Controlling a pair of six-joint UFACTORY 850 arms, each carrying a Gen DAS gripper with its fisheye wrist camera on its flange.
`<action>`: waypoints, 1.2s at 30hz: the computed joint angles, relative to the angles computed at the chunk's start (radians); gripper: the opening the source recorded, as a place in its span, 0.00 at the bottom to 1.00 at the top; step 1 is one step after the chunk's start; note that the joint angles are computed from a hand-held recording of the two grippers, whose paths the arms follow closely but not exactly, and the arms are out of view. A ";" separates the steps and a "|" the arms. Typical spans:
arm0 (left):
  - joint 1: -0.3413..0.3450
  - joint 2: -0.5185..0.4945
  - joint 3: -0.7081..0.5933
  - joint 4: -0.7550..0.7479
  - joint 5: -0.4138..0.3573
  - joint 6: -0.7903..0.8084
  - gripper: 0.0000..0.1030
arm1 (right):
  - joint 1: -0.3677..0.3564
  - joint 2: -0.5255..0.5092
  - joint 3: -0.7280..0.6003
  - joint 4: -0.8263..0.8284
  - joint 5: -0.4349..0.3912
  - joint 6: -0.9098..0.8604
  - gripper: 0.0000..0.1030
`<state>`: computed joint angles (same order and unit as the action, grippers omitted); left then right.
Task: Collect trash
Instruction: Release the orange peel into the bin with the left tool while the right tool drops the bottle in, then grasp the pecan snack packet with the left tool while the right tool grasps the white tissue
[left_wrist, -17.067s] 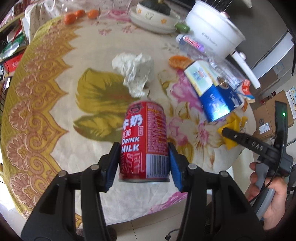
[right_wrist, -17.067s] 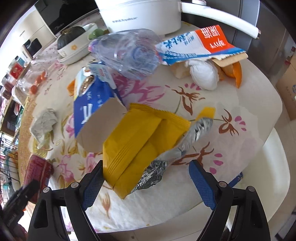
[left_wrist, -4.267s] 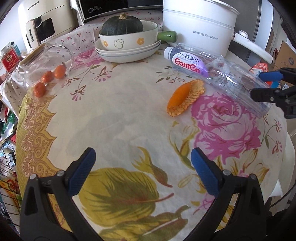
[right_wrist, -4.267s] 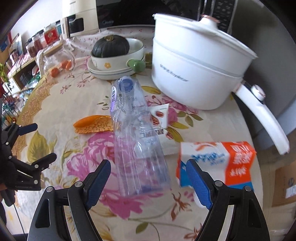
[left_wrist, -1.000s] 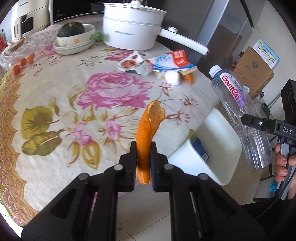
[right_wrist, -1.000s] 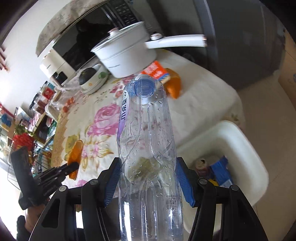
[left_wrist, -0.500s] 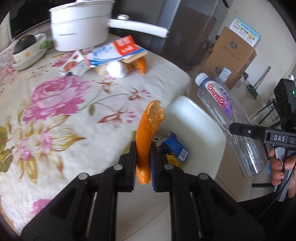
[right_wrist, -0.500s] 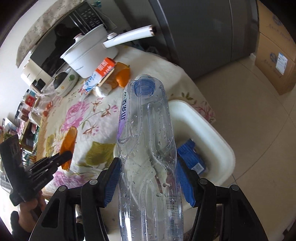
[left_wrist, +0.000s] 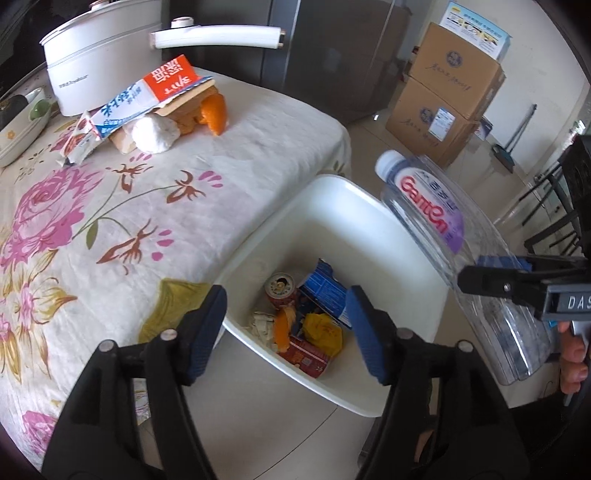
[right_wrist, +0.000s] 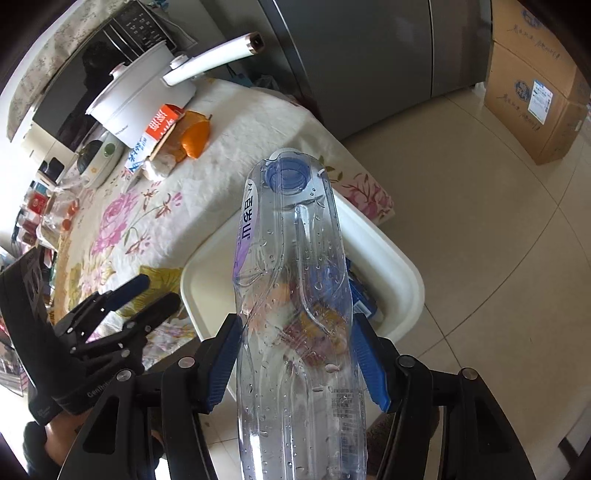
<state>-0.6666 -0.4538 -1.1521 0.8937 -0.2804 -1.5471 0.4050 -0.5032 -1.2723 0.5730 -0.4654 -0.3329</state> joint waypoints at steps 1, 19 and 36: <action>0.001 0.003 0.001 0.001 -0.014 -0.004 0.71 | 0.001 -0.007 -0.008 -0.021 -0.011 0.021 0.60; 0.049 0.097 0.096 0.089 -0.063 -0.180 0.89 | 0.013 -0.099 -0.125 -0.069 -0.114 0.153 0.75; 0.143 0.204 0.206 0.101 -0.146 -0.202 0.99 | 0.059 -0.088 -0.172 -0.157 -0.057 0.210 0.81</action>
